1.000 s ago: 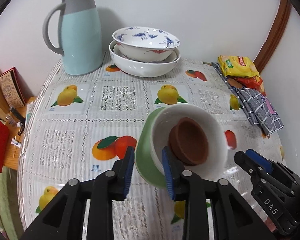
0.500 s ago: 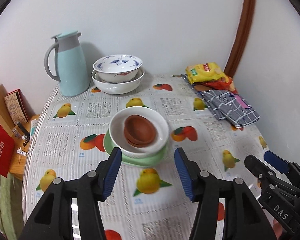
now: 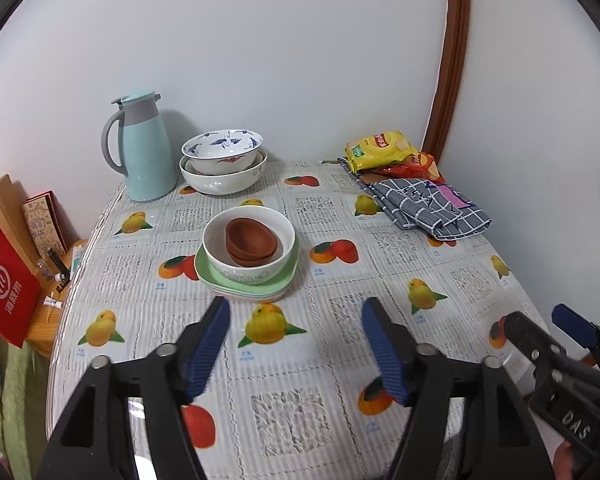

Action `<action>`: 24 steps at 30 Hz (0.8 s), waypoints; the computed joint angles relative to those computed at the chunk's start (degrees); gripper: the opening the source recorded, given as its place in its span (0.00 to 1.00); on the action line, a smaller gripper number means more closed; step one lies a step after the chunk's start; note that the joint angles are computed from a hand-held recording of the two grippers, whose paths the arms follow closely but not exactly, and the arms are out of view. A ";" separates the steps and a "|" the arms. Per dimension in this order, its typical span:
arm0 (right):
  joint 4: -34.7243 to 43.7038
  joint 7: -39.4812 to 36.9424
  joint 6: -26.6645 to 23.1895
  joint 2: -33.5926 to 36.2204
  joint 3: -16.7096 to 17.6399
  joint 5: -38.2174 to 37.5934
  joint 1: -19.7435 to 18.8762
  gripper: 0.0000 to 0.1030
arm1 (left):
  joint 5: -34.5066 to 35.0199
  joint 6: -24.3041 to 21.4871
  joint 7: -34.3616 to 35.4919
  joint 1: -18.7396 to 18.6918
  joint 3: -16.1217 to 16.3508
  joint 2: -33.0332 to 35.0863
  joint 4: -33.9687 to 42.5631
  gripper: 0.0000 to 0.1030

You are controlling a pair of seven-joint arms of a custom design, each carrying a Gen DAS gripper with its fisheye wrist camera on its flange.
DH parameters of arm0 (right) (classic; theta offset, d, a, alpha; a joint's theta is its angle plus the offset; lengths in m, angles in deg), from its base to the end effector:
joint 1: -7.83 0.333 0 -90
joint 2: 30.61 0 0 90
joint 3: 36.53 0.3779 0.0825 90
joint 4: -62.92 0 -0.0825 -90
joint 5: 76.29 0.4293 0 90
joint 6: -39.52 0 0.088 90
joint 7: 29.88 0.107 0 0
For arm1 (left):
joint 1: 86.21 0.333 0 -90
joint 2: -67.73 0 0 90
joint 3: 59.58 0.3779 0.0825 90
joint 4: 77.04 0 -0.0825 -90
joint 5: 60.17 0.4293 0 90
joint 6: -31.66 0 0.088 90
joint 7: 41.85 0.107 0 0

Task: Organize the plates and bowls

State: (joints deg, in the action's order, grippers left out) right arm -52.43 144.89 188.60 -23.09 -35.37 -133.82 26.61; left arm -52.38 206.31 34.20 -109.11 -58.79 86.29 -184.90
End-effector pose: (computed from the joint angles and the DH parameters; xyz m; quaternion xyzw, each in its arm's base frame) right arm 0.6125 0.2401 0.4681 -0.5235 0.7584 -0.3051 0.2402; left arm 0.6728 -0.2859 0.4702 -0.5508 0.7275 -0.3472 0.2163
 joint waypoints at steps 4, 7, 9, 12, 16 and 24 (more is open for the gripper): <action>-3.14 1.38 0.47 -2.67 0.31 -2.21 0.03 0.83 | 2.62 1.81 -3.25 -3.06 3.17 -2.04 -3.04 0.68; -5.24 3.11 0.48 -4.68 0.90 -3.53 -0.39 0.87 | 5.04 2.63 -5.83 -5.11 5.32 -3.17 -4.58 0.69; -6.05 4.24 -0.43 -5.65 1.48 -4.41 -0.62 0.87 | 7.36 3.24 -8.11 -6.91 7.26 -3.76 -5.34 0.70; -7.12 5.22 -1.21 -6.85 2.26 -4.99 -1.03 0.87 | 9.90 3.69 -10.24 -7.98 8.34 -4.50 -6.15 0.70; -8.21 6.23 -2.06 -7.97 2.95 -5.35 -1.54 0.87 | 12.95 3.88 -12.73 -8.66 9.02 -4.85 -6.49 0.70; -9.54 8.79 -2.46 -9.10 3.58 -6.17 -2.44 0.87 | 16.20 3.44 -15.74 -7.33 7.81 -5.26 -6.70 0.70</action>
